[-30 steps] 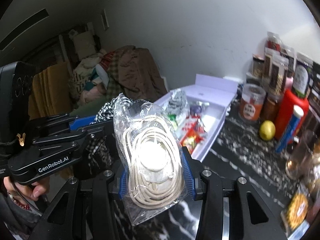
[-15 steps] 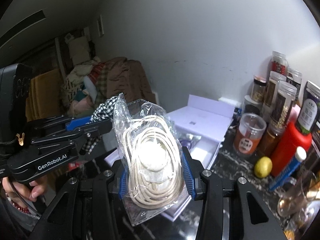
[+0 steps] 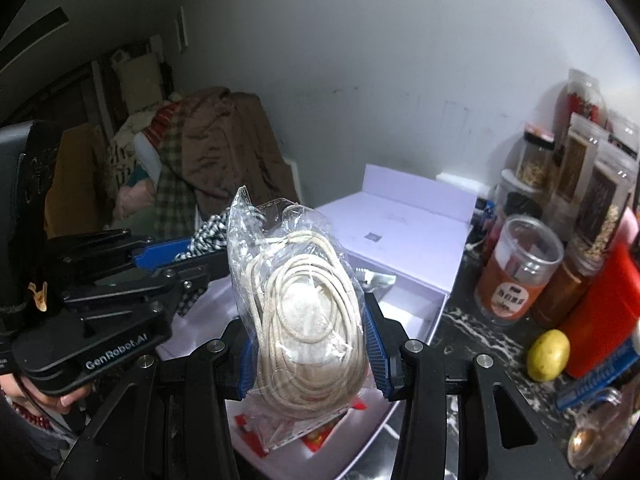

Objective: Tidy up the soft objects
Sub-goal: 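Carry the scrunchie and cord bag over the white box with both tools, then open both tools to drop the scrunchie and cord bag into the box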

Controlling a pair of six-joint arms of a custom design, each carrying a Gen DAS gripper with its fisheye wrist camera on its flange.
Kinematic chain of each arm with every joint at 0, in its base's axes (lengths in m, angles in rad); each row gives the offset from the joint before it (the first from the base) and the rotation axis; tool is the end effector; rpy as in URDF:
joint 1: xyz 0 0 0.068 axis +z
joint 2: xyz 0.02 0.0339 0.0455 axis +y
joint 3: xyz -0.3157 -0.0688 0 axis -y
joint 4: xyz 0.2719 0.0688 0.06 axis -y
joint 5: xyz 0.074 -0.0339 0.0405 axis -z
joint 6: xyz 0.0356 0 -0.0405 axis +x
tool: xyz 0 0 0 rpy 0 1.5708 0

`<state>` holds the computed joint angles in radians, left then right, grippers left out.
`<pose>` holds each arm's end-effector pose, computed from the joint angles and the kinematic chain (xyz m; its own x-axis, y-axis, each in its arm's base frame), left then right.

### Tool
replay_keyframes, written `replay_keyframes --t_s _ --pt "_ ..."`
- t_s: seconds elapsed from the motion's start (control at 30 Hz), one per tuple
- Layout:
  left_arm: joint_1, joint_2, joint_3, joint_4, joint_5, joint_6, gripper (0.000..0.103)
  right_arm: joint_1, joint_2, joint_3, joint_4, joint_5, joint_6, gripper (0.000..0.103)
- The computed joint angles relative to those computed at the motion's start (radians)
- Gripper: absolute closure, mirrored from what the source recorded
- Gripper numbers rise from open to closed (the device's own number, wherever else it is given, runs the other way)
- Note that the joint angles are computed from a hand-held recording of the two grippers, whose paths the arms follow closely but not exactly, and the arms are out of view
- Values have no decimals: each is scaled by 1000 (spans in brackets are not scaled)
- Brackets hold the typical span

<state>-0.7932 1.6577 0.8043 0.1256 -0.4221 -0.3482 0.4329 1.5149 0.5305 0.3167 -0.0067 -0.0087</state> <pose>0.2565 -0.2398 0.1917 -0.5873 0.1529 -0.7948 0.2501 0.9682 0.0014 0.2621 0.1214 0.1676 -0.5584 -0.2676 -0.7853 -0.4291 0.9032 -0.0027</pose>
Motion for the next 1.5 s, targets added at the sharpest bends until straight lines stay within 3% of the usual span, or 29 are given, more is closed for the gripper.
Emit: replay_keyframes --t_s 0.53,1.03,1.33,1.5 --pt "44 187 81 -24 76 1 83 -26 197 57 33 -8 -22 58" --pt "45 245 126 -73 80 2 83 -49 295 109 -6 -1 -27 53" --pt "50 270 176 -132 105 15 83 -73 285 120 -58 -26 -22 50" --pt "50 272 192 -152 111 4 83 -75 246 106 -71 -24 -30 41"
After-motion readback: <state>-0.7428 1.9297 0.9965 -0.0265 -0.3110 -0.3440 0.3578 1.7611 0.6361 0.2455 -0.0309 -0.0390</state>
